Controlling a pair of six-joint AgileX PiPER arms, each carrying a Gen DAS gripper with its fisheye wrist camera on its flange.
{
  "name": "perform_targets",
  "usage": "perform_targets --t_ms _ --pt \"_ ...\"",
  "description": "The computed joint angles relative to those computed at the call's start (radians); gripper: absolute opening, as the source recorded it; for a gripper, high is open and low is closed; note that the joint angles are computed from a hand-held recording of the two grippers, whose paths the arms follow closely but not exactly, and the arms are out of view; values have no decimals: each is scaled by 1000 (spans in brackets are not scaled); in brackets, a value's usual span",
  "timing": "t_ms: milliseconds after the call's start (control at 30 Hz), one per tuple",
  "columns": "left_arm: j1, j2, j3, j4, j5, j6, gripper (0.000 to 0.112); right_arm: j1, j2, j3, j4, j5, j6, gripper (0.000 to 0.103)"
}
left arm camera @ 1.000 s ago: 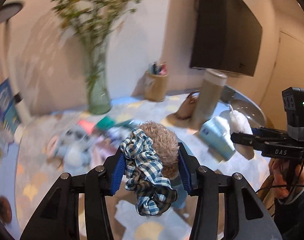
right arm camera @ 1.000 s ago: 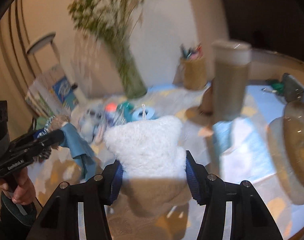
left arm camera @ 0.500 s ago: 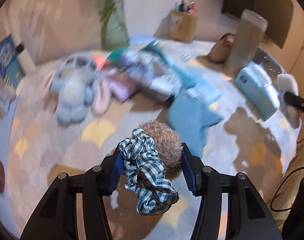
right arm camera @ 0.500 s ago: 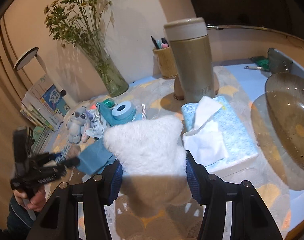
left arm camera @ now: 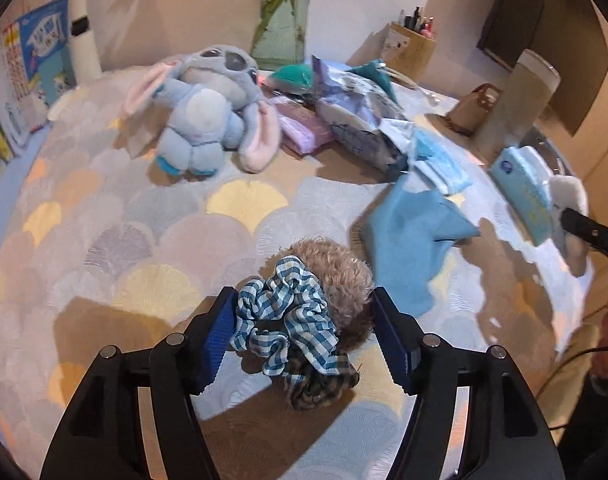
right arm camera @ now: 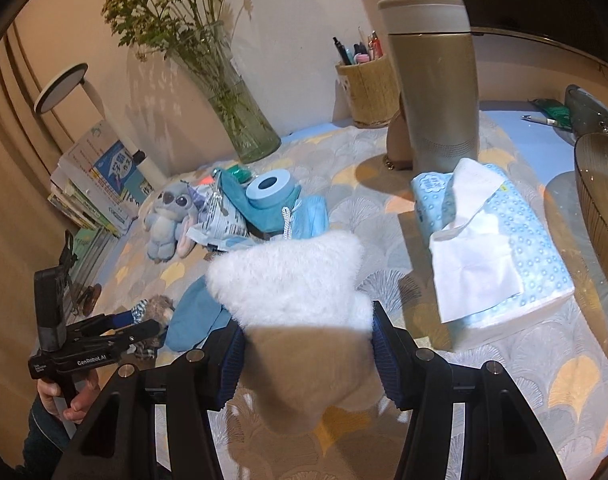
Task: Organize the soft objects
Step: 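Lift the scrunchie with the left gripper while the right gripper carries the white plush toward the glass bowl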
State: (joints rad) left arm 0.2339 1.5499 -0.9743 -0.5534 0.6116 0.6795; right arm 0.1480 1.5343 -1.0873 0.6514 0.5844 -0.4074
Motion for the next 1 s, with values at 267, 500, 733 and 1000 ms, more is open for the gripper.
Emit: perform_targets --t_ms 267,500,733,1000 --pt "-103 -76 0 87 -81 -90 33 -1 -20 15 11 -10 -4 56" --pt "-305 -193 -192 108 -40 -137 33 -176 -169 8 85 37 -67 56" --pt "-662 46 -644 201 54 -337 33 -476 -213 -135 23 117 15 56" --pt "-862 611 -1413 323 316 -523 33 -670 24 -375 -128 194 252 56"
